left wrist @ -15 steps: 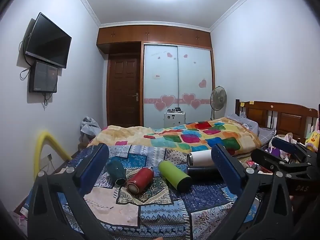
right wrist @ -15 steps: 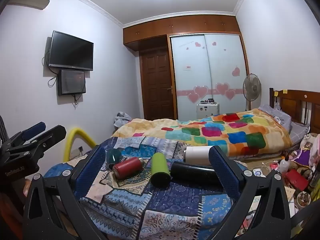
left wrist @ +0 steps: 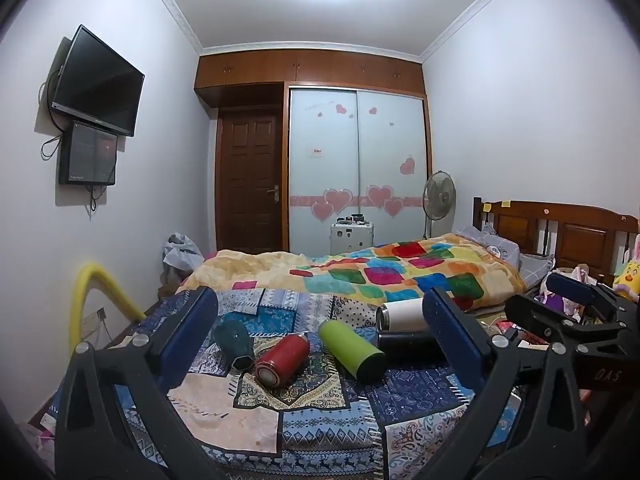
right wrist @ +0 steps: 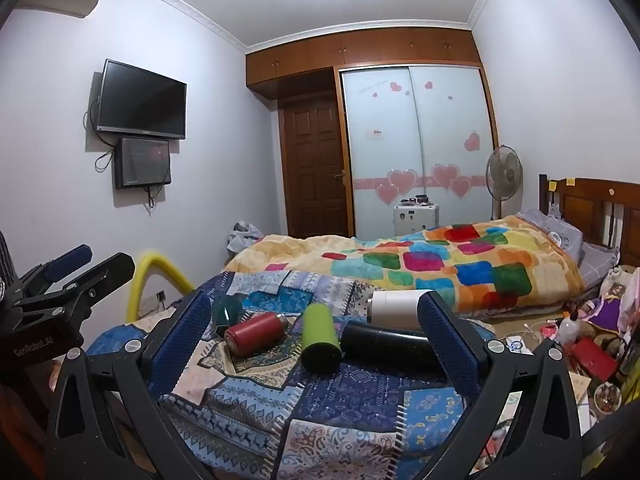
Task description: Flip cup upright
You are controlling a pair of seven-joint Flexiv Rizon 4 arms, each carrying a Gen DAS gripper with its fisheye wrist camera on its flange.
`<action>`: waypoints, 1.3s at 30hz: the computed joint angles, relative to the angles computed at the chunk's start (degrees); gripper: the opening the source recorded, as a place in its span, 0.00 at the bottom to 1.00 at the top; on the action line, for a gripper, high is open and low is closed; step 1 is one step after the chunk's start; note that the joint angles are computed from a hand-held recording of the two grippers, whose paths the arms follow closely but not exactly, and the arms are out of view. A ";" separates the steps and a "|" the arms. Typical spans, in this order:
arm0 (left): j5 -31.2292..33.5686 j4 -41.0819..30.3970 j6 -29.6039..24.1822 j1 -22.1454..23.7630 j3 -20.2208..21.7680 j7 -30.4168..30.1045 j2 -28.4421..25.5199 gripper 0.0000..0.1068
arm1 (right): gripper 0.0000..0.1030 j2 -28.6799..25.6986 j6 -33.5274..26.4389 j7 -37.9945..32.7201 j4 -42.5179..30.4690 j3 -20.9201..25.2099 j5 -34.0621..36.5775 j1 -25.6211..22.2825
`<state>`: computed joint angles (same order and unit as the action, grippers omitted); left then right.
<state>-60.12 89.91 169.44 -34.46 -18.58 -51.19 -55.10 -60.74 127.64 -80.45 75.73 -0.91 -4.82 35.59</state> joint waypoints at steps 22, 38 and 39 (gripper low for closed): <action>0.04 -0.92 0.06 -0.04 -0.14 0.15 -0.60 0.96 | 1.00 0.25 0.46 -0.49 0.48 0.02 0.59 0.08; -0.11 0.48 -0.54 0.18 -0.19 -1.29 0.09 0.96 | 1.00 0.42 0.57 -0.42 0.76 0.15 0.39 -0.05; -0.14 0.46 -0.64 0.18 -0.16 -1.29 0.12 0.96 | 1.00 0.51 0.56 -0.43 0.86 0.16 0.41 -0.04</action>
